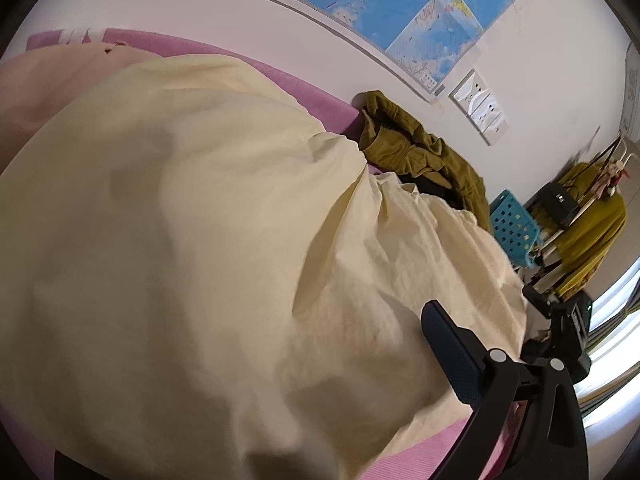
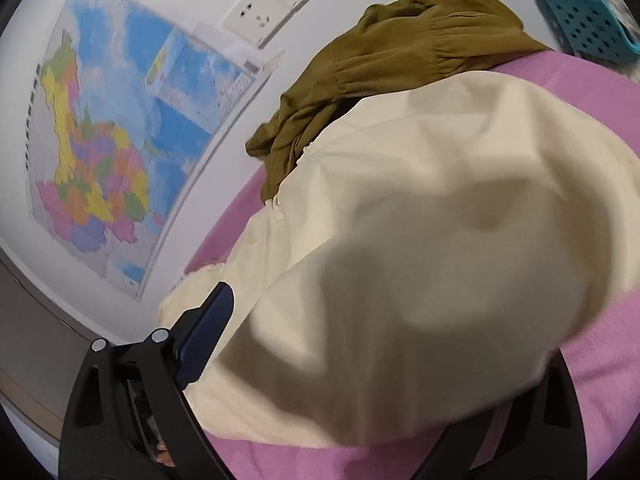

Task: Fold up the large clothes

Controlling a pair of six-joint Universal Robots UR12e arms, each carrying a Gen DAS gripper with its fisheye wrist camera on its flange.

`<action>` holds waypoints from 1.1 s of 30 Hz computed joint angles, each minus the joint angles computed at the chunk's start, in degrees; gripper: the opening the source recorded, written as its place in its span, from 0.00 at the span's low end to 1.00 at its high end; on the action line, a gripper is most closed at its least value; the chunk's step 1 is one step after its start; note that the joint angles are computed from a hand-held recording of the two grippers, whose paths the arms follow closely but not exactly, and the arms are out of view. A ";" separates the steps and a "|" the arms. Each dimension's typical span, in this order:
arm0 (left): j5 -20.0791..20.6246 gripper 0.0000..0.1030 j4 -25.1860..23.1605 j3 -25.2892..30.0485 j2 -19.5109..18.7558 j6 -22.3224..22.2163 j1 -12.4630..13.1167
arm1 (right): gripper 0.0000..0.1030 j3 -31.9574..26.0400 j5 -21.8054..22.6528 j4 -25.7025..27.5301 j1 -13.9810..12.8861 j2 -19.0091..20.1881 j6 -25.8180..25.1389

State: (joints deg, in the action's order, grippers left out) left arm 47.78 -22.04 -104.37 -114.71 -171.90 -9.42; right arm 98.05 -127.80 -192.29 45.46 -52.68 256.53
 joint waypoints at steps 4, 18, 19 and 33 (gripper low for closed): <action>3.57 0.93 0.32 0.15 0.26 0.69 -0.97 | 0.89 -1.04 0.72 3.50 -0.53 0.02 -1.29; 11.93 0.74 0.73 0.93 0.62 0.11 -2.48 | 0.42 0.74 4.74 -1.63 -1.68 0.49 -0.91; 12.46 0.74 0.81 0.92 0.66 0.36 -2.62 | 0.42 0.86 5.40 -2.09 -1.81 0.48 -1.17; 13.26 0.55 0.07 1.48 0.55 -0.46 -2.67 | 0.26 0.08 7.13 -3.69 -2.40 1.03 -2.83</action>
State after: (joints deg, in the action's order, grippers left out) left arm 61.04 -21.97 -102.89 -114.16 -172.36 -12.09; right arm 98.14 -120.66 -195.98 43.06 -51.65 253.71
